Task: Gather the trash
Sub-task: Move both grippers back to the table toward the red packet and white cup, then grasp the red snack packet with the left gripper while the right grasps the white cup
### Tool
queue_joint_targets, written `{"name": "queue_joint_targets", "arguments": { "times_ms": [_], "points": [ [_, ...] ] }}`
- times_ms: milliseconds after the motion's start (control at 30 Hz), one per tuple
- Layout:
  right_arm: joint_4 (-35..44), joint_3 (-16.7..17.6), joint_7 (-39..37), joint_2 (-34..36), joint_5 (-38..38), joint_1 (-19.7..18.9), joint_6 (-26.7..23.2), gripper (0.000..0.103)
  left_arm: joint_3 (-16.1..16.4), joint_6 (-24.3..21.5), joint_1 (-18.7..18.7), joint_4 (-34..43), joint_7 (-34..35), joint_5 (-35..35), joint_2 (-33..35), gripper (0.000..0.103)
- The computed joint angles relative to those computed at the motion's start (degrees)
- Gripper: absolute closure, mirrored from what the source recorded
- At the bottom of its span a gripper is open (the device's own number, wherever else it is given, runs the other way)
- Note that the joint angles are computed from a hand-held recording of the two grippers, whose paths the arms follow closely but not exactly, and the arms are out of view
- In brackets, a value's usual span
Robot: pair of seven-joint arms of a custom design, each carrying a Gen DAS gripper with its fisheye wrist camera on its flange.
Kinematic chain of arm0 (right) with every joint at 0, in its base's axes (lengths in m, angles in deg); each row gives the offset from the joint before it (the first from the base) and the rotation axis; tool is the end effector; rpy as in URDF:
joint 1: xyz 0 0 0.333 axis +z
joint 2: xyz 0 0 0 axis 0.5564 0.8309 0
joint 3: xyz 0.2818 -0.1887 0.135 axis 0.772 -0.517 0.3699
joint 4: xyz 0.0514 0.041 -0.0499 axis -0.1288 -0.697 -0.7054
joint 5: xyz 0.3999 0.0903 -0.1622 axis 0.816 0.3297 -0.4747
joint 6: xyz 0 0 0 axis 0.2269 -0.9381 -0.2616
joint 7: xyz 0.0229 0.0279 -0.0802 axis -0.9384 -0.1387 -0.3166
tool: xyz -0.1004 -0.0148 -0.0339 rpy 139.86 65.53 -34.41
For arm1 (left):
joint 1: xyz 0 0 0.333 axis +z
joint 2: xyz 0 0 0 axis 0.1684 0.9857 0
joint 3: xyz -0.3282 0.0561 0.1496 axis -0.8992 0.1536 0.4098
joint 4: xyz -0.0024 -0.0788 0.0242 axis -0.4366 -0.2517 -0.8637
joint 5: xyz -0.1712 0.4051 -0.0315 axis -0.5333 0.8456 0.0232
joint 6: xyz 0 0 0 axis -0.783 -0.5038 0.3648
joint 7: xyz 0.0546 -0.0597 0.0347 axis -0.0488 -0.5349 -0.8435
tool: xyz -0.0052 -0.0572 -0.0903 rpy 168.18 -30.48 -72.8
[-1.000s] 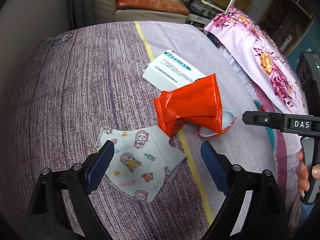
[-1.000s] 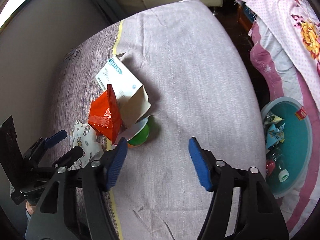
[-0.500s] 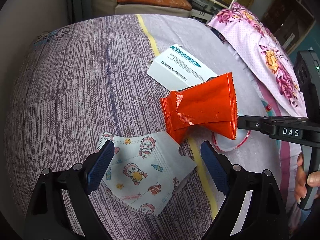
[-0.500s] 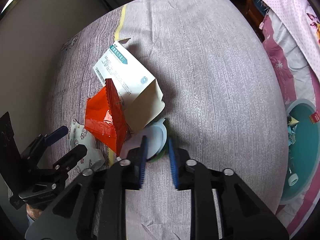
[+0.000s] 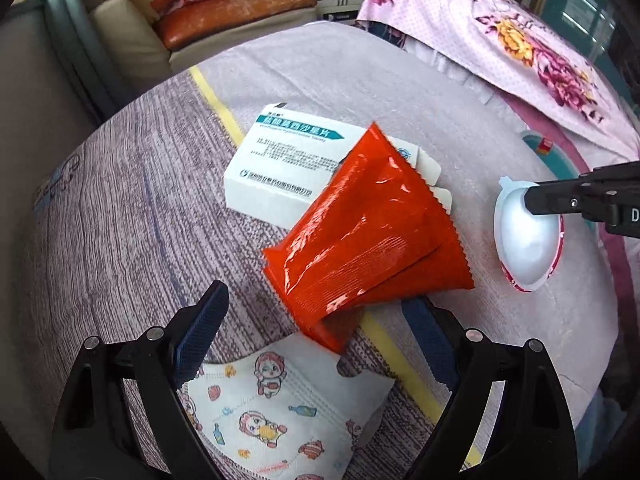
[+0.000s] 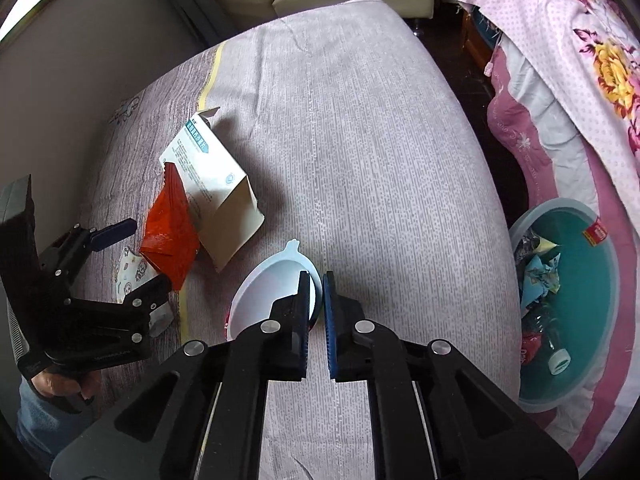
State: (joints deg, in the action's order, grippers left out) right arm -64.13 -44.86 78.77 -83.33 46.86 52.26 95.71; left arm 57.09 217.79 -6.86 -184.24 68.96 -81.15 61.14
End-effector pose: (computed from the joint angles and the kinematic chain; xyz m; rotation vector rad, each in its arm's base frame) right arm 0.4748 0.2013 0.4757 -1.8433 2.0363 -0.0543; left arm 0.4911 -0.2935 0.4452 -1.3428 2.4983 -0.5539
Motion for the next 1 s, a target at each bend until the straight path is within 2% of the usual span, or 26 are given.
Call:
{"name": "queue_joint_targets", "arguments": {
  "times_ms": [67,100,167,300,633,1000],
  "points": [
    [-0.9,-0.4,-0.2,-0.8,0.7,0.0,0.3,0.096,-0.2,1.1,-0.3,0.0,0.7,0.2,0.2,0.018],
    [-1.1,-0.4,-0.1,-0.9,0.8,0.0,0.5,0.096,-0.2,1.6,-0.4,-0.2,1.0,-0.1,0.2,0.031],
    [-1.7,-0.7,-0.3,-1.3,1.3,-0.1,0.9,0.096,0.2,0.9,-0.8,0.0,2.8,-3.1,0.3,0.051],
    [-2.6,-1.0,-0.6,-1.8,2.2,-0.2,1.8,0.096,0.1,0.6,-0.5,-0.5,0.3,-3.9,-0.4,0.06],
    [-5.2,-1.0,-0.4,-4.9,2.2,-0.6,3.9,0.096,-0.2,-1.1,-1.4,-2.6,-4.8,-5.9,-5.1,0.06],
    [-10.1,-1.1,2.1,-12.7,-0.8,-1.8,5.7,0.096,-2.0,-1.9,-3.9,-2.0,-9.2,-3.4,-7.0,0.06]
  ]
}}
